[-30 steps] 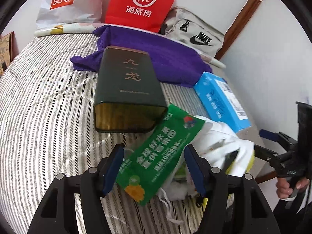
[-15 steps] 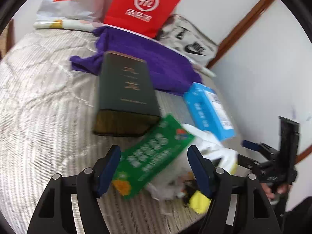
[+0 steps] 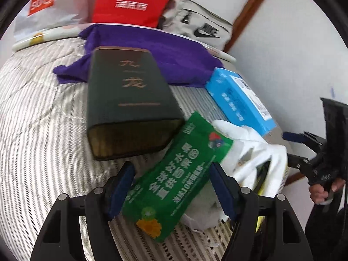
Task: Organize soft objects
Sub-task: 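Close the left gripper on the green snack packet, then grasp the yellow Adidas pouch with the right gripper while the left gripper holds the packet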
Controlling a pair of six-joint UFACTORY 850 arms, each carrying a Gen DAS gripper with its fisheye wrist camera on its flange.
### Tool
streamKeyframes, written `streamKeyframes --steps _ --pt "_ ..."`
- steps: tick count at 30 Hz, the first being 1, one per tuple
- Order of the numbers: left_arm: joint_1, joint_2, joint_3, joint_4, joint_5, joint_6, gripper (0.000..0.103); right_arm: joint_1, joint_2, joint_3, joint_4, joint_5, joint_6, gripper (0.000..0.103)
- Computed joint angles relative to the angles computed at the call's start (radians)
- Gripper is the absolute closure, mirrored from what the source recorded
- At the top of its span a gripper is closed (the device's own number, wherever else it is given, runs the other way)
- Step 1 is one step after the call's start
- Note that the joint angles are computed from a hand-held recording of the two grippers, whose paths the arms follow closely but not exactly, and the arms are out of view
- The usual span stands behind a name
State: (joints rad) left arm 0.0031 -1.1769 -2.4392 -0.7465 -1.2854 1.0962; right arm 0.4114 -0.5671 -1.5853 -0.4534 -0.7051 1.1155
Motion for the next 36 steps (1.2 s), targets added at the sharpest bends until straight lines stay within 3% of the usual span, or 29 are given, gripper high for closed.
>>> streamKeyframes --steps 3,9,12,18,20,22,31,36 --pt "-0.008 0.026 0.04 0.006 -0.003 0.055 0.033 0.001 -0.008 -0.01 0.004 -0.005 -0.011 0.0" --pt "-0.012 0.089 0.155 -0.003 0.07 0.097 0.034 0.004 -0.012 -0.013 0.004 -0.003 -0.01 0.0" --pt "-0.002 0.103 0.182 -0.035 0.077 0.096 0.043 0.006 -0.007 -0.006 -0.002 0.0 -0.001 0.0" --pt "0.008 0.173 0.29 -0.05 0.158 0.096 0.048 0.012 0.012 0.017 -0.023 0.016 0.03 0.0" --pt "0.017 0.18 0.297 -0.058 0.162 0.073 0.051 0.014 0.02 0.026 -0.03 0.025 0.04 0.0" --pt "0.025 0.175 0.281 -0.056 0.152 0.042 0.074 0.02 0.032 0.038 -0.047 0.041 0.053 0.0" --pt "0.02 0.207 0.336 -0.012 0.221 0.033 0.072 0.046 0.048 0.065 -0.093 0.123 0.064 0.0" --pt "0.018 0.221 0.366 0.022 0.287 0.005 0.058 0.052 0.045 0.067 -0.079 0.142 0.046 0.0"
